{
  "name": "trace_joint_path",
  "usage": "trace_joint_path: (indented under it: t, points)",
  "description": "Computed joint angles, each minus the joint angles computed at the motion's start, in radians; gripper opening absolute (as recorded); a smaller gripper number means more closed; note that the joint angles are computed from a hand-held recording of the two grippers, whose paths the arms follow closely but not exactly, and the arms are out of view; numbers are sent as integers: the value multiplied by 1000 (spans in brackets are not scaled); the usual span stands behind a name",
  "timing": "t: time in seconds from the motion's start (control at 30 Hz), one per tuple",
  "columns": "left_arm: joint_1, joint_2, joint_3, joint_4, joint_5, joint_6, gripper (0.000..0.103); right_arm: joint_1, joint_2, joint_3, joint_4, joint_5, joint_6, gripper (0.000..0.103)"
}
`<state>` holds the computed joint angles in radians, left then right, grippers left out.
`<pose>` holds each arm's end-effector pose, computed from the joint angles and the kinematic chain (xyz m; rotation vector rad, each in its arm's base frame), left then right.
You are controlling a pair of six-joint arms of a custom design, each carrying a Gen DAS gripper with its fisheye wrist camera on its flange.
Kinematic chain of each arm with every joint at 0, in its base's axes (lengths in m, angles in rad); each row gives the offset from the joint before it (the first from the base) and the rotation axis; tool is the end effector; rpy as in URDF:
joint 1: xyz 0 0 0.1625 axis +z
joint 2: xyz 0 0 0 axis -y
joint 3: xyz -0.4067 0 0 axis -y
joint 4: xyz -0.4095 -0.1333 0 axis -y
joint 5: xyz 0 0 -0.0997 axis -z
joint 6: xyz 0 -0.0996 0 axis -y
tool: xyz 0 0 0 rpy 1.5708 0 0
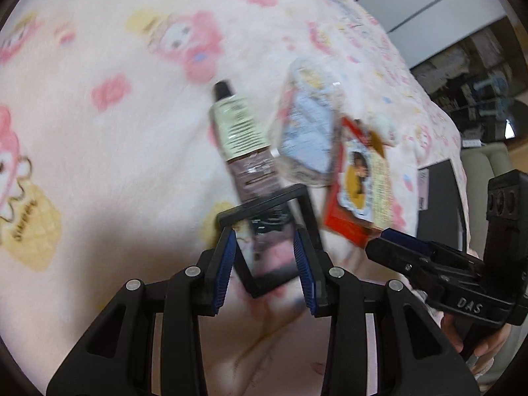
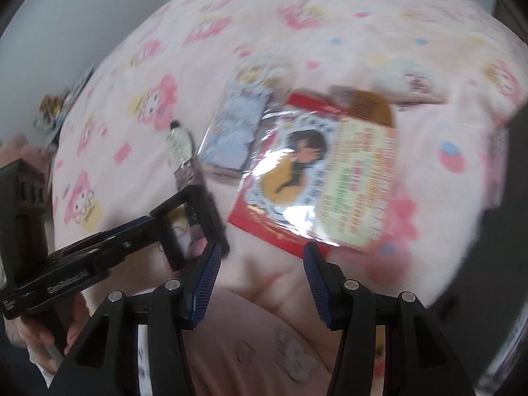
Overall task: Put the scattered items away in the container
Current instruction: 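Move the left gripper over the small black square frame on the duvet, then close the left gripper on the black square frame and lift it, then carry the black frame with the left gripper over the black box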
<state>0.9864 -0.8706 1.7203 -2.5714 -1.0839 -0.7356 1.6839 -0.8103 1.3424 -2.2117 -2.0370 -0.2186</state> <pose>-0.2054 -0.6366 0.0939 -0.2628 2.7761 -0.5911 0.1717 -0.7273 0.1718 0.4065 -2.6375 0.1117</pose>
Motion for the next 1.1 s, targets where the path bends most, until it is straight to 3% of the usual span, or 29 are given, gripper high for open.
trace_joint_path:
  t: [0.17, 0.37, 0.53, 0.63, 0.77, 0.93, 1.1]
  points:
    - [13, -5, 25, -21, -24, -30, 39, -5, 81, -112, 131, 25, 2, 48]
    - [20, -6, 50, -78, -43, -29, 39, 12, 116, -142, 166, 45, -56, 48]
    - [-3, -11, 38, -99, -51, 11, 41, 7, 137, -174, 234, 62, -43, 26]
    - [-39, -17, 21, -71, 0, 46, 40, 14, 101, -114, 156, 75, -79, 23]
    - [-87, -36, 14, -93, 26, 91, 40, 15, 21, -25, 53, 146, -69, 23]
    - [-146, -18, -33, -128, 5, 168, 39, 15, -119, 87, -62, 197, -59, 23]
    - [-204, 91, -166, -109, -67, 247, 39, -13, -289, 198, -134, 209, -40, 22]
